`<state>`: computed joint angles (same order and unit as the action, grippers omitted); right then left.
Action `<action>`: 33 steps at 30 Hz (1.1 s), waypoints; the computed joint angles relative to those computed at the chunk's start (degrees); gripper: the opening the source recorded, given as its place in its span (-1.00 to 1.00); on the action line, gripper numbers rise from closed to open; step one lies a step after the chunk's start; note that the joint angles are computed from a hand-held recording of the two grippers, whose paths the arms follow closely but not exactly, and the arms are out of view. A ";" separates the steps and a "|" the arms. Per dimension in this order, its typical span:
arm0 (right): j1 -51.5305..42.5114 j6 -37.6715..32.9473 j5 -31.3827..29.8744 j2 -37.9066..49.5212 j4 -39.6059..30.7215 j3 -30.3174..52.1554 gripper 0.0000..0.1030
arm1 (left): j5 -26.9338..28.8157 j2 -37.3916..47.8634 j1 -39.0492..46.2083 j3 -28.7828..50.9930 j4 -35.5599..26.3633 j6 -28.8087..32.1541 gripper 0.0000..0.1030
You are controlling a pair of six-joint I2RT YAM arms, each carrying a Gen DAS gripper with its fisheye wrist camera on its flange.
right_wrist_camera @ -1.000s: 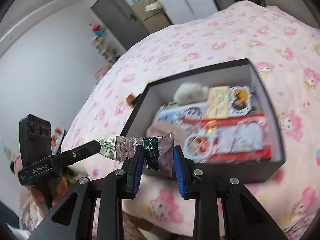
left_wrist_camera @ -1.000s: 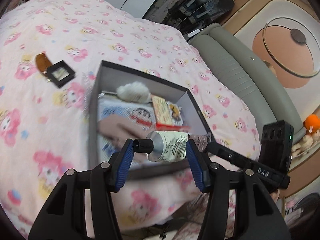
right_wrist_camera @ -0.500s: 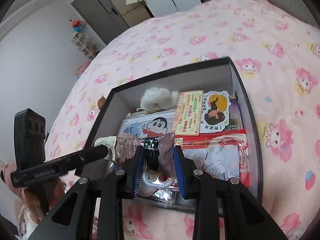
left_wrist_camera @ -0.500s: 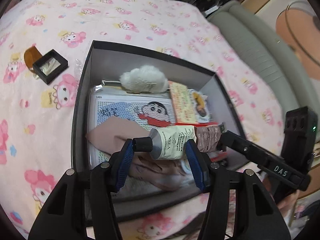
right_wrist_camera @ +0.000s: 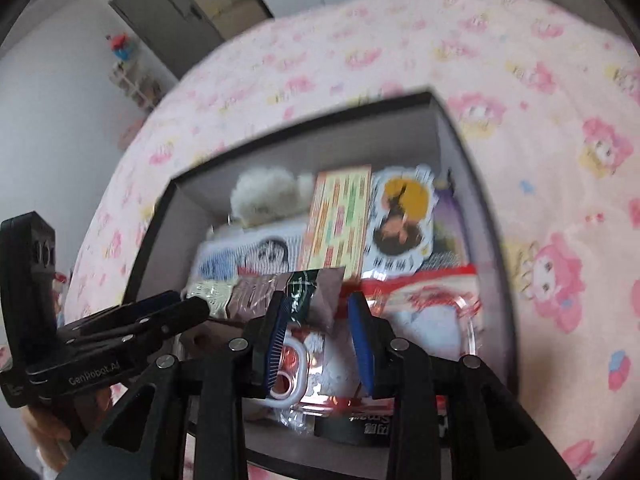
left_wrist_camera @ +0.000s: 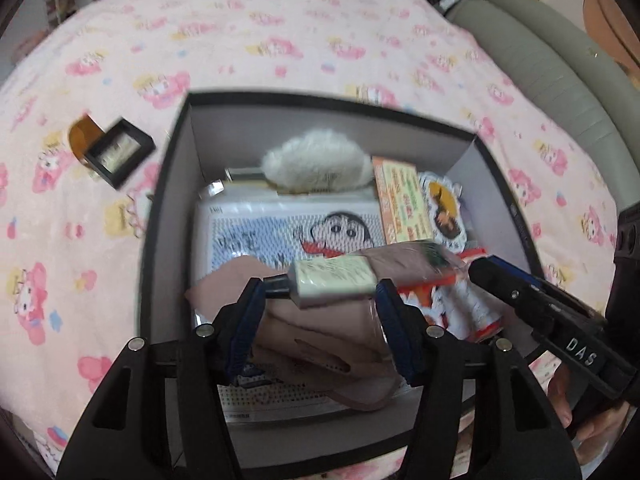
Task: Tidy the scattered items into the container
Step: 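Lower the tube into the black box and open both tools, then lift both tools away from the box toward the comb and mirror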
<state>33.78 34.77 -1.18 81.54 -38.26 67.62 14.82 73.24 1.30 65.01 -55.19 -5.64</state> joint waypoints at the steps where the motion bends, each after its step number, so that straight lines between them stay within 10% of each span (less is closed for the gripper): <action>1: 0.68 0.14 0.92 -0.32 -0.05 0.01 -0.45 | 1.51 -0.87 0.41 -0.25 0.17 -0.06 0.11; 12: 1.21 2.70 -2.10 9.21 -2.75 5.13 -0.48 | 4.47 9.55 -2.23 1.07 0.42 -1.40 0.05; 33: 17.50 11.06 16.56 -1.96 -13.35 11.54 -0.10 | 9.25 -14.24 4.34 4.78 -14.57 7.39 0.28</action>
